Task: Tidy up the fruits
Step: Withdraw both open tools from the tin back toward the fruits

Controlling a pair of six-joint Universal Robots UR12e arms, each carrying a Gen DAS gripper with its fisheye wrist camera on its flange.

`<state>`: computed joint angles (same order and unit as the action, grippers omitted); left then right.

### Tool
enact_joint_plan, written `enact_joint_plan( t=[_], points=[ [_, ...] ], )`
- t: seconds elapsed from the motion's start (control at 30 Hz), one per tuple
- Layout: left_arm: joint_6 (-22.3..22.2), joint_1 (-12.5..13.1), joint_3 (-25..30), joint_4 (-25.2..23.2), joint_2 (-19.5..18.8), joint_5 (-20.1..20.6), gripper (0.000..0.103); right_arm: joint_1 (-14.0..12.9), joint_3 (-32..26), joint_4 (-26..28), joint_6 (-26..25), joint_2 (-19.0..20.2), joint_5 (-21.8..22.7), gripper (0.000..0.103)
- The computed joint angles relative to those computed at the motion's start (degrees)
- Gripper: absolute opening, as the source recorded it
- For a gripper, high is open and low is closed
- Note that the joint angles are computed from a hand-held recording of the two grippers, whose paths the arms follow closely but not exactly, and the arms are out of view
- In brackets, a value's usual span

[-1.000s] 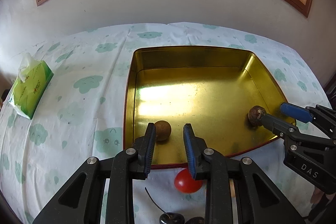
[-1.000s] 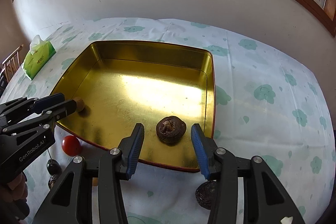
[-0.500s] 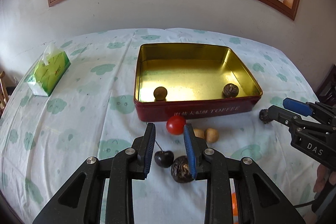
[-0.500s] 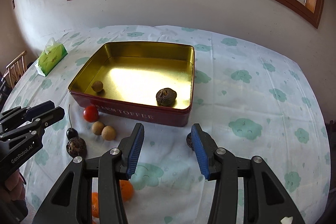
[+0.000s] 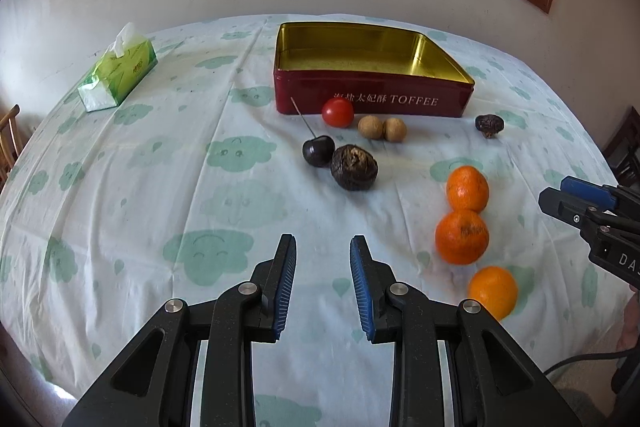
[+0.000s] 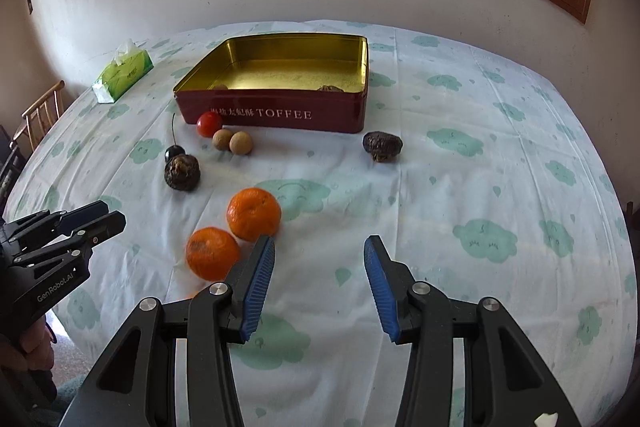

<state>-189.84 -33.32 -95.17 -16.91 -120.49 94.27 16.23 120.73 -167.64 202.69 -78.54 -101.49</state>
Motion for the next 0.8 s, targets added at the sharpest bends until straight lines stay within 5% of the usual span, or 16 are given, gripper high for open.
enact_joint_plan(
  t=[0.43,0.8],
  points=[
    [-2.77,-0.63,-7.07,6.59,4.27,3.10,0.030,4.31,2.45,0.29,-0.43,-1.66,0.93,0.044],
    [-3.90,-0.60,-6.89,4.70,4.11,3.54,0.030,4.60,1.87,1.41,-2.45,-0.81,3.33,0.044]
  ],
)
